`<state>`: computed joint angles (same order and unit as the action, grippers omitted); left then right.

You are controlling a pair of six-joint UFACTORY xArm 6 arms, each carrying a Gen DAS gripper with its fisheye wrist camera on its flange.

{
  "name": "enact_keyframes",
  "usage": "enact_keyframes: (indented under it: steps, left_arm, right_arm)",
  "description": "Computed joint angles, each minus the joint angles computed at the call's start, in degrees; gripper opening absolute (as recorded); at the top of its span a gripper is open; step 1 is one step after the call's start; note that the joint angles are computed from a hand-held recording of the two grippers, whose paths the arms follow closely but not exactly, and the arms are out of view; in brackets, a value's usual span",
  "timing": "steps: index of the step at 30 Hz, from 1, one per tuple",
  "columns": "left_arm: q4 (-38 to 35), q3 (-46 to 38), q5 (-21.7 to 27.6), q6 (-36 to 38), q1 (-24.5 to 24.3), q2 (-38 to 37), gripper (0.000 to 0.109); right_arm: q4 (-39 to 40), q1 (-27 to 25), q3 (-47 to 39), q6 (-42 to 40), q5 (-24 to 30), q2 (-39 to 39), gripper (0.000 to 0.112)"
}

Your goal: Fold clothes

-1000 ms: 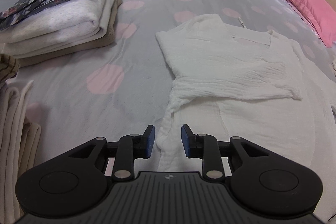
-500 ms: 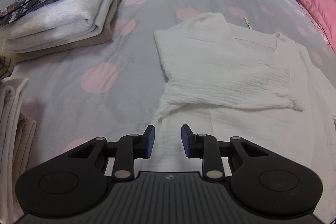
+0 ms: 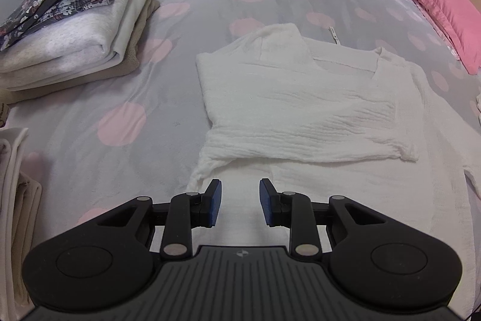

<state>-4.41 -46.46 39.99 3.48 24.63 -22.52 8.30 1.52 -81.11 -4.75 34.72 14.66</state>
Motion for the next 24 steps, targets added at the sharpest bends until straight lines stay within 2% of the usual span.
enact_keyframes:
  steps: [3,6,11,16,24]
  left_arm:
    - [-0.86,0.17,-0.13,0.42,0.49,-0.8,0.026]
    - [-1.54,0.2,0.04,1.46,0.67,-1.29,0.026]
    - [-3.71,-0.37,0.41,4.03,0.77,-1.5,0.026]
    - [-5.23,-0.99,-0.62,6.43,0.56,-1.18,0.026]
    - [-8.57,-0.85,-5.6,14.09,-0.04,1.02,0.026]
  right_arm:
    - [1.57,1.16,1.85,-1.54,-1.5,-3.58,0.011]
    - [11.73,2.33,2.63,-7.69,0.06,-7.06,0.011]
    - [19.4,7.49,1.56,-12.66,3.38,-10.46,0.011]
    - [23.91,14.1,-6.04,-12.46,9.09,-7.5,0.011]
    - [27.56,24.93,-23.75,-10.98,14.37,4.72,0.011]
